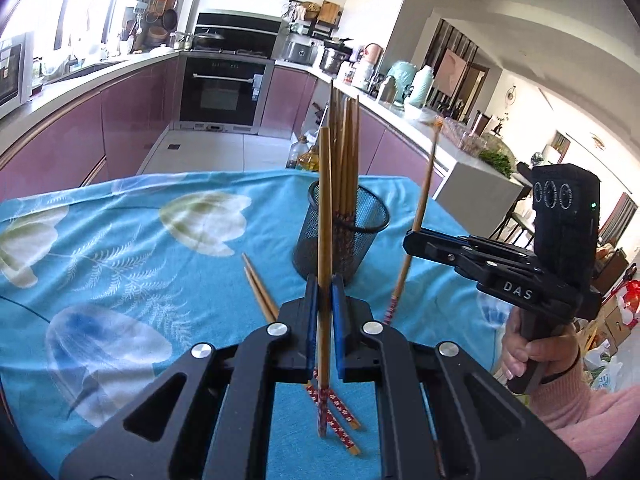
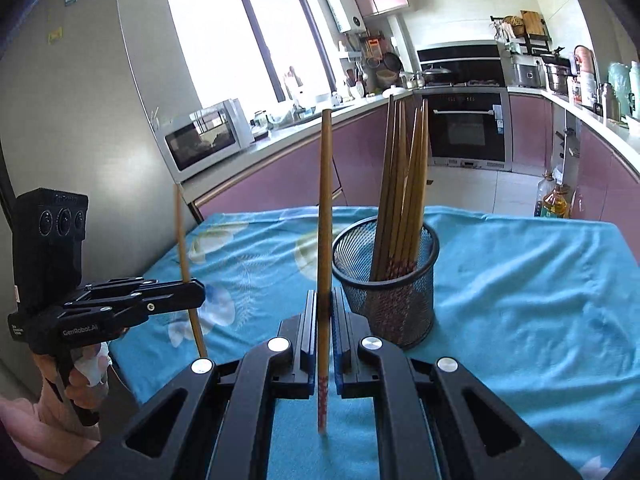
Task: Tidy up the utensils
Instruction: 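Lift both chopsticks upright and carry them over the mesh cup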
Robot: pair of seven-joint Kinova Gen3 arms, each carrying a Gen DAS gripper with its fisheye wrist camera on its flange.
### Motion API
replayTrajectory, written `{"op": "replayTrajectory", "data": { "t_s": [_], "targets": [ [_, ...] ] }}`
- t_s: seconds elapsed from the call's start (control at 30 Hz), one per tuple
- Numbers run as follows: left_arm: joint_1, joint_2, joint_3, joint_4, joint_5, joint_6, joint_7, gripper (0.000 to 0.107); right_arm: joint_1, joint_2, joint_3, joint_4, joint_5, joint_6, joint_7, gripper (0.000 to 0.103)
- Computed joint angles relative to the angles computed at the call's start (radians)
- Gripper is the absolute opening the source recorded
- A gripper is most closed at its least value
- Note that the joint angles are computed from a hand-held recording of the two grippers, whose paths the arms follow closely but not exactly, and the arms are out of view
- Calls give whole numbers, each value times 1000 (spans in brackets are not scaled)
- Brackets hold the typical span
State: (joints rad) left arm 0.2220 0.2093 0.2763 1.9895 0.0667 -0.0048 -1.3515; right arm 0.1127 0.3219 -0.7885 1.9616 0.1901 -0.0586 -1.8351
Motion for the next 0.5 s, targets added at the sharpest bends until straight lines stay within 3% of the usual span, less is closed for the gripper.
{"op": "replayTrajectory", "data": {
  "t_s": [0.3,0.5],
  "targets": [
    [-49,-40,52,-14,-27,-28,17,7,75,-27,-47,-10,90,-42,-74,6],
    [-9,-21,1,-70,-35,-26,22,7,40,-49,3,-39,139,-46,-123,6]
  ]
}}
